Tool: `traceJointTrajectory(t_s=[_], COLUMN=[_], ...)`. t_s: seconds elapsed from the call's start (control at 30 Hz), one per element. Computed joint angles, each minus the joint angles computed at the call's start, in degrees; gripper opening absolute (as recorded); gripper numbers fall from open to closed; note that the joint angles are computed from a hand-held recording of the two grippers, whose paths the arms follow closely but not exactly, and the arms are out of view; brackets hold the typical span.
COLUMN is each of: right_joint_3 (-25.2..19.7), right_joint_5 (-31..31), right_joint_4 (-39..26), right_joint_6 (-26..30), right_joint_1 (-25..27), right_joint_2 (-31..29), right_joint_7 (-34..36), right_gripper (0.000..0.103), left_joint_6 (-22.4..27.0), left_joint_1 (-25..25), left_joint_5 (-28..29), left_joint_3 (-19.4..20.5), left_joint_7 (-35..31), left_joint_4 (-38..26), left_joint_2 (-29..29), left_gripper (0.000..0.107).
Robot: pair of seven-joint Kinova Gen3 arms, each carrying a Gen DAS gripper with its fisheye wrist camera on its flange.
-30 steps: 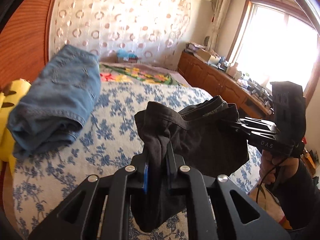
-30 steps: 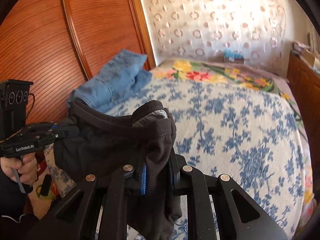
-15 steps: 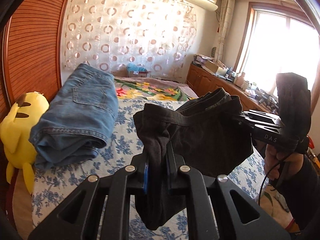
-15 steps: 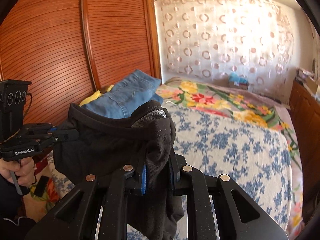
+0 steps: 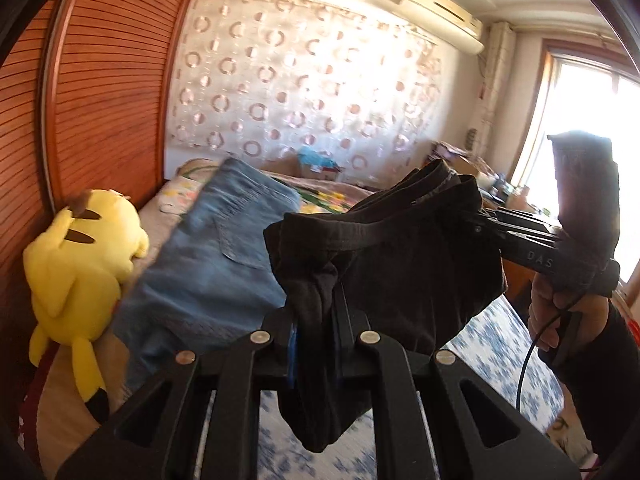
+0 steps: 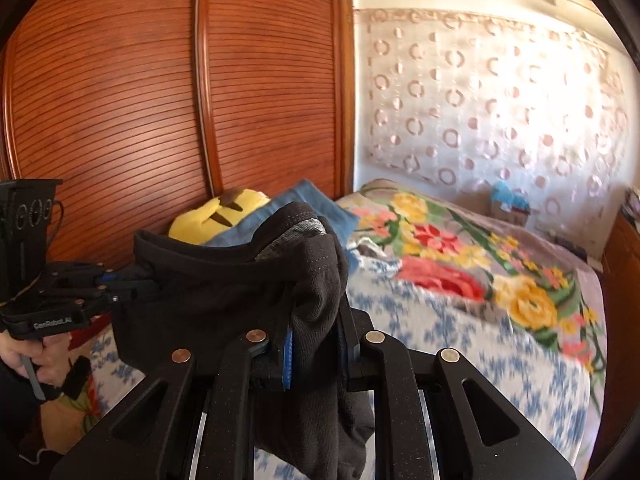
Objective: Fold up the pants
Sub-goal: 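Lift the folded black shorts with both tools toward the blue jeans, then lower the black shorts onto the folded jeans and open both tools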
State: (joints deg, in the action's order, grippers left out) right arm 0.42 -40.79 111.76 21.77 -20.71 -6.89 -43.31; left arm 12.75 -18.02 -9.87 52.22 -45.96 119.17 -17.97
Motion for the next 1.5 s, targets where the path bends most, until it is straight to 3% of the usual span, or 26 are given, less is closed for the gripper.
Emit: traceJointTrajectory(t_s=[0.13, 0.33, 0.67, 0.83, 1.07, 1.1, 1.13, 1.2, 1.3, 1.37, 1.5], right_joint_3=[-1.97, -6.27, -10.5, -11.73, -13.12, -12.58, -12.15, -11.09, -12.94, -13.47, -15.37], right_joint_5=[2.94, 9.76, 22.73, 26.71, 27.85, 28.23, 28.18, 28.32, 26.5, 25.34, 21.73], right_joint_4=[-8.17, -18.46, -33.51, -38.3, -42.06, -42.72, -43.78, -43.56, -41.45, -39.21, -34.97], right_joint_6=[3.21, 5.88, 10.05, 11.81, 13.29, 13.8, 15.0, 14.7, 12.55, 10.91, 9.83], right_joint_1=[1.27, 3.12, 1.42, 0.71, 0.62, 0.03, -0.17, -0.42, 2.19, 3.61, 7.19], right_joint_2=[6.58, 14.73, 26.64, 30.77, 33.96, 34.32, 34.87, 34.66, 33.18, 31.5, 29.15], right_joint_7=[-0.52, -3.66, -10.85, -13.22, -14.34, -15.45, -16.84, -20.13, -19.84, -19.81, -17.62], right_gripper=[0.013, 0.013, 0.013, 0.014, 0.015, 0.019, 0.027, 0.032, 0.046, 0.047, 0.048], left_joint_6=[-0.12, 0.07, 0.32, -0.18, 3.09, 3.48, 3.77, 4.57, 5.18, 4.65, 5.12], left_joint_1=[-4.87, -14.81, -23.13, -24.22, -29.8, -30.41, -30.44, -30.44, -29.69, -27.9, -26.82], left_joint_5=[-0.66, -0.68, 2.49, 3.44, 5.13, 5.75, 6.5, 7.86, 9.18, 9.62, 9.41], left_joint_3=[2.21, 8.58, 13.37, 13.63, 18.64, 19.18, 19.18, 18.87, 17.41, 15.51, 14.29], left_joint_7=[1.0, 2.49, 0.77, -0.22, -1.1, -1.71, -2.36, -3.32, -4.78, -5.66, -6.03], left_joint_4=[-0.62, -1.29, -1.05, -0.58, -2.09, -2.24, -2.34, -2.57, -2.6, -2.13, -2.6], left_joint_2=[0.75, -0.87, 0.8, 1.22, -1.3, -1.65, -1.53, -2.18, -3.29, -3.35, -4.85], left_gripper=[0.009, 0.009, 0.009, 0.009, 0.012, 0.012, 0.014, 0.021, 0.029, 0.043, 0.047])
